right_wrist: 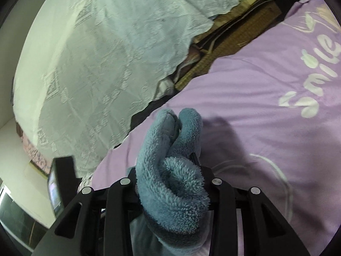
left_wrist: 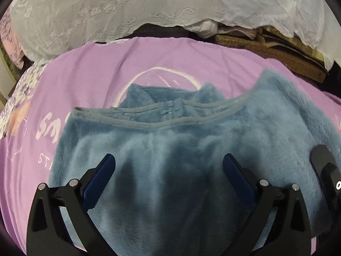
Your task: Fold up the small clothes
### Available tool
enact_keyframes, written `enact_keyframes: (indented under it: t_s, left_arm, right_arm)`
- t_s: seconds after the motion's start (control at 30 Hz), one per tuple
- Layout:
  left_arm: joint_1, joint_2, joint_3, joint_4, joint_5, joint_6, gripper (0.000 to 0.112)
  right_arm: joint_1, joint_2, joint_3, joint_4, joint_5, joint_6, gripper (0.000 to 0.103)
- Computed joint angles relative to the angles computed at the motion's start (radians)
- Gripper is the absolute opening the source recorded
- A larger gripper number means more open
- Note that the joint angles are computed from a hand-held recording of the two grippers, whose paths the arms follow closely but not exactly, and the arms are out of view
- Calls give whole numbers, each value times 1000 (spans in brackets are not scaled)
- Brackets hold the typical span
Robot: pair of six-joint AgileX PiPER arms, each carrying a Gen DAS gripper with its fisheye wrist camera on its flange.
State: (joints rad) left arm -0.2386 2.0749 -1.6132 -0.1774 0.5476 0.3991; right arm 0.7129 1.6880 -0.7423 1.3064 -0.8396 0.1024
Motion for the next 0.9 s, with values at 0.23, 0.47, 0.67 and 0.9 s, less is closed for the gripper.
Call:
enact_keyframes:
  t_s: [0.23,0.47,0.67,0.9]
  left_arm:
    - [15,-23,-6,-14,-9,30,98]
    - [63,-49,-19,-55,-17,121,98]
    - [124,-30,-83,-119,23,192,97]
    - [216,15,-195,-166,83,259,94]
  right_arm:
    - [25,-6,-51,49,3,-99,36]
    - [67,25,-164,139,-14,-290,36]
    - [86,76,-298,215,-6,-449,36]
    - [99,158,-488,301,28,-625,36]
